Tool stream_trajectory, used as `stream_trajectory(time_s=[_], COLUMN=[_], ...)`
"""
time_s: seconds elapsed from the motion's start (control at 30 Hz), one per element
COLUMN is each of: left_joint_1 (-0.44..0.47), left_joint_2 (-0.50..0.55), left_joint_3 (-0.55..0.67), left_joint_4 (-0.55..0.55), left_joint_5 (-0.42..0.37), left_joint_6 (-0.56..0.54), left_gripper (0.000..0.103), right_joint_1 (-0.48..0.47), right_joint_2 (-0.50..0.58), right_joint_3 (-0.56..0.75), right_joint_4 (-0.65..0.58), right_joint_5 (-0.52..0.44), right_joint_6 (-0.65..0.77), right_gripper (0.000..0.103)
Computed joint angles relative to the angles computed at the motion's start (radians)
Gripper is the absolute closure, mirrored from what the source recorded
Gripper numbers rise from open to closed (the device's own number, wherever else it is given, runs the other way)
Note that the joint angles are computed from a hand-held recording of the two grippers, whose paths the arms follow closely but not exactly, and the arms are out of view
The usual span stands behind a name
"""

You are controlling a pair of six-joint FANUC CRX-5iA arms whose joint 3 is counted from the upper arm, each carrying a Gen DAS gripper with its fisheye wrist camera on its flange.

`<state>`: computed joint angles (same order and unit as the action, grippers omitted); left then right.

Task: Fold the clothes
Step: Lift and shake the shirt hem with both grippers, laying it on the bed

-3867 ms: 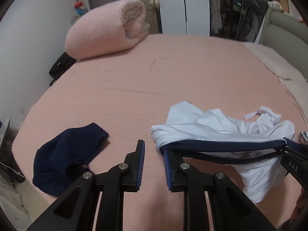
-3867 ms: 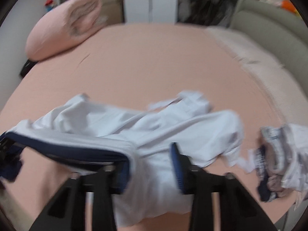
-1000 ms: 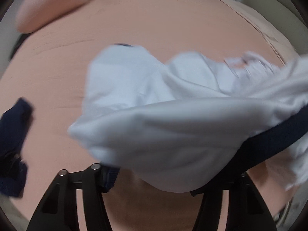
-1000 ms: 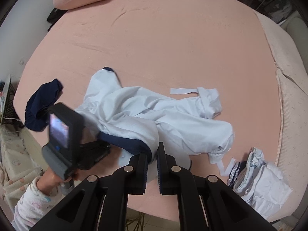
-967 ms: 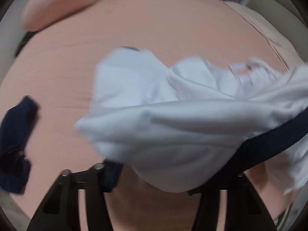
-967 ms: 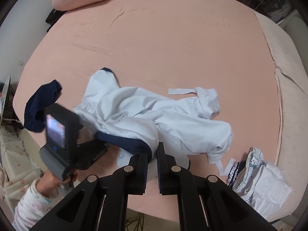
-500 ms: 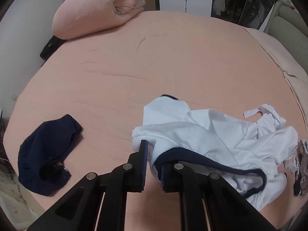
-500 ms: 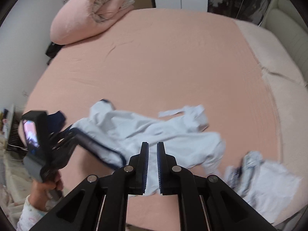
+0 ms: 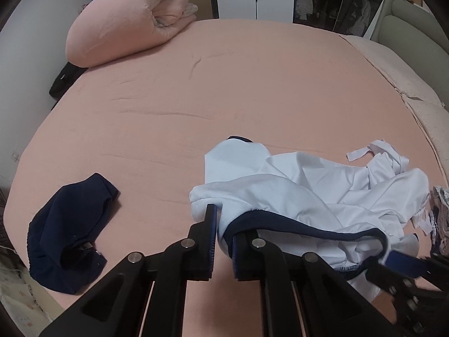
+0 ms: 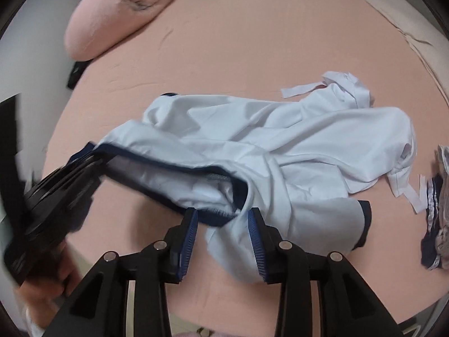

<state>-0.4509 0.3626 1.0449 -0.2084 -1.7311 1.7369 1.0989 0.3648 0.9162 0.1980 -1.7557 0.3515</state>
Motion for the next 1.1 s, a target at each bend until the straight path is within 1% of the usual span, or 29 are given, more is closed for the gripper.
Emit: stream_trajectory(time_s=[0.07,0.13,0.23,0.27,0.3,0.37,0.43,0.53,0.6,0.67,0.8,0.9,1.0,1.03,1.1], left_joint_1=[0.001,0.003,-0.003,-0.007,-0.006,0.003,0.012,0.010,0.004,-0.002,0.006,0.013,0.024,0.027,0.031], left_joint_2=[0.000,-0.001,0.000,0.003,0.003,0.003,0.002,-0.001,-0.005,-0.007,-0.010,-0.018,-0.023,-0.028,-0.037], left_joint_3=[0.004,0.002,0.002,0.006,0.007,0.004,0.000,-0.005,-0.010,-0.012,-0.020,-0.035,-0.051,-0.064,-0.086], left_joint_4=[0.003,0.012,-0.007,-0.023,-0.025,-0.011,0.002,-0.003,-0.015,-0.028,-0.021,-0.014,0.011,0.022,0.039], left_joint_5=[-0.002,0.000,0.003,0.000,-0.001,-0.003,-0.004,-0.001,0.003,0.004,-0.006,-0.011,-0.018,-0.010,0.005], left_joint_6=[-0.010,-0.016,-0.027,-0.031,-0.030,-0.023,-0.016,-0.022,-0.028,-0.035,-0.034,-0.036,-0.061,-0.077,-0.106], left_gripper=[0.095,0.095,0.095,0.095,0.095,0.095,0.095,0.095,0.095,0.095,0.095,0.095,0.095,0.095,0.095], right_joint_1=[0.000,0.005,-0.012,-0.023,-0.032,-0.039,-0.036,-0.029,-0.019,-0.009,0.012,0.027,0.027,0.027,0.049], right_joint_2=[0.000,-0.021,-0.077,-0.084,-0.079,-0.066,-0.049,-0.067,-0.097,-0.114,-0.111,-0.089,-0.128,-0.131,-0.109], right_joint_3=[-0.012,-0.046,-0.122,-0.129,-0.123,-0.112,-0.102,-0.143,-0.190,-0.210,-0.201,-0.198,-0.262,-0.263,-0.232], right_joint_4=[0.011,0.019,-0.075,-0.124,-0.165,-0.207,-0.220,-0.222,-0.201,-0.175,-0.114,-0.044,-0.023,-0.025,0.012], right_joint_5=[0.029,0.089,0.246,0.276,0.274,0.237,0.171,0.129,0.130,0.102,-0.013,-0.120,-0.092,-0.092,-0.118], right_joint_6=[-0.020,-0.041,-0.011,0.013,0.030,0.040,0.047,0.028,0.009,-0.018,-0.035,-0.029,-0.031,-0.037,-0.011], right_gripper=[0.066,0.066,0.066,0.063,0.062,0.062,0.062,0.062,0.062,0.062,0.062,0.062,0.061,0.061,0.061])
